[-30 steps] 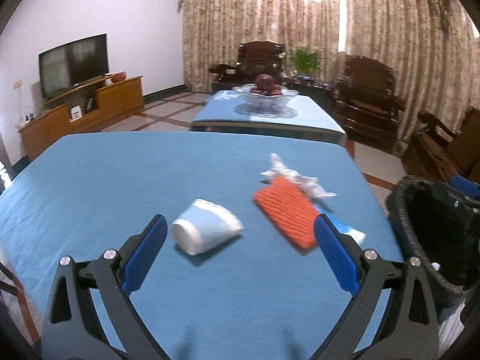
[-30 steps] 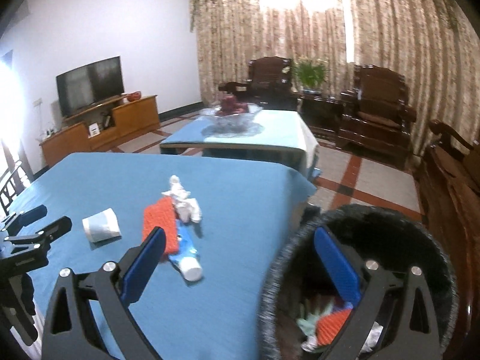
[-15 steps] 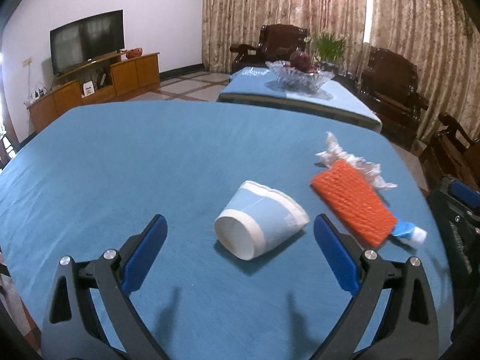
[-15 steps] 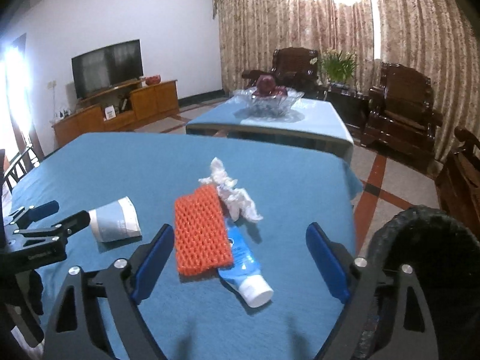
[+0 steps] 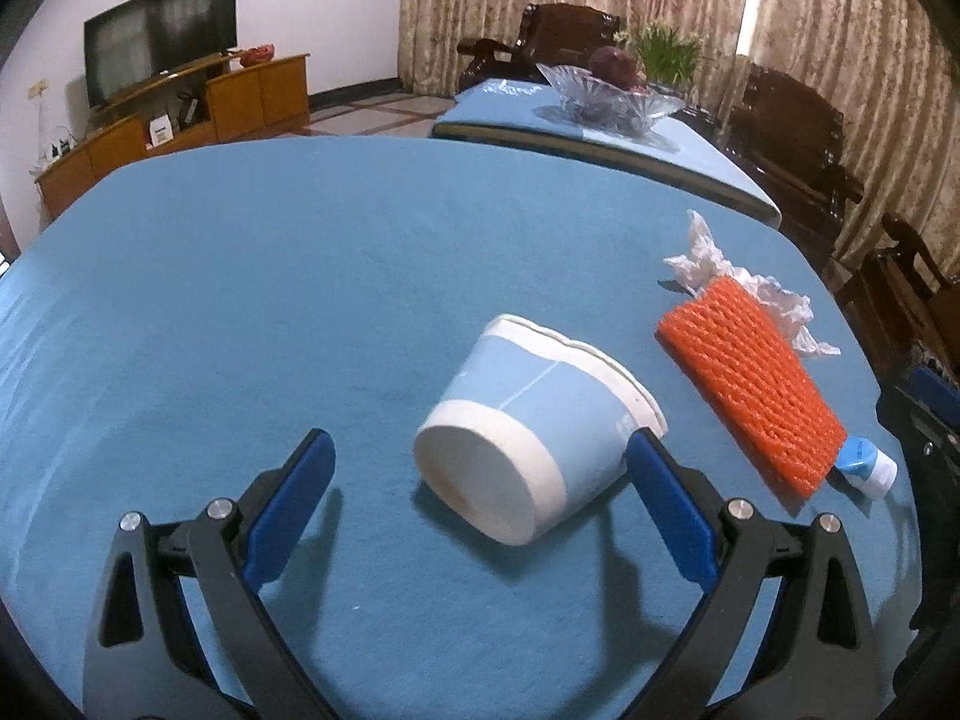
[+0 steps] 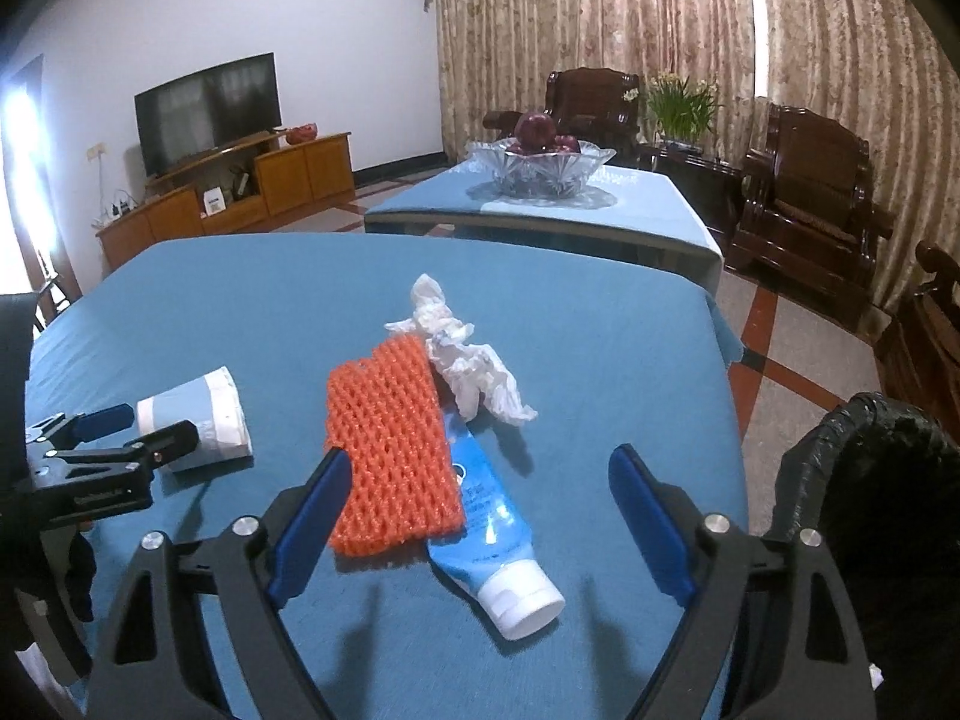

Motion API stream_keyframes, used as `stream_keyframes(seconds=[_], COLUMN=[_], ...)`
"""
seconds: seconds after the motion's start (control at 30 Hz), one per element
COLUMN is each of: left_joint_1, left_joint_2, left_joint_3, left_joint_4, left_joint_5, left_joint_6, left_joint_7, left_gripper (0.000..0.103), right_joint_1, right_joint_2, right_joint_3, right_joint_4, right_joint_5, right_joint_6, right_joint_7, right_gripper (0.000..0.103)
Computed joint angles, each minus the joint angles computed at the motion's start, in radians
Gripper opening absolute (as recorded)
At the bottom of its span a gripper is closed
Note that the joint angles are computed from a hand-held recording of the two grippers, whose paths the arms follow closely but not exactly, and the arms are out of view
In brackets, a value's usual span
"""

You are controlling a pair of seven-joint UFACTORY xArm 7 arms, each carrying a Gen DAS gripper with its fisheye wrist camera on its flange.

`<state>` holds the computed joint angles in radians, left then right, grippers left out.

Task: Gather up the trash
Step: 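Grasp the paper cup with the left gripper while the right gripper grasps the orange mesh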

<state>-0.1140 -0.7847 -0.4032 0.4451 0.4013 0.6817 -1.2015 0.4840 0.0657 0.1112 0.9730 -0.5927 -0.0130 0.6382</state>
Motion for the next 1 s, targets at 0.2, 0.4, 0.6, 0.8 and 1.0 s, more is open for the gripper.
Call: stream_keyframes(seconds=[0.2,0.4,0.6,0.8,1.0], left_joint_1=[-0.006,0.006,0.002,-0.012,-0.018], left_joint_2=[0.035,0.031,-0.013,-0.048,-0.037], left_joint_3=[0.016,-0.013,-0.029,-0.033,-0.028], left_joint_4=[0.000,0.008,0.003,-0.004,0.000], left_joint_5=[-0.010,0.002,0.000,-0.004,-0.001], left_joint_6=[-0.070,-0.069,-0.025,0.048,0.069], left_joint_7=[0.026,0.006,-0.027,-0.045,-0.055], left_gripper=[0.065,0.054,0.053,0.053,0.053], right_joint_1=[-0.024,-0.011,-0.010,0.035,0.031], right_joint_2=[0.011,0.033,0.073,0.110,0.132], right_joint_3=[0.053,0.078,0.121,0.089,0.108], right_joint_4=[-0.004,0.011,0.051,0.092,0.123], right_joint_5=[0.159,0.277,0.422,0.421,0.456], right_joint_6=[-0.001,0.013,0.058,0.103,0.159], right_joint_7=[-0.164,-0.285,-0.430,-0.409,-0.439], right_gripper=[0.082,0.081,0.075,0.070,0.055])
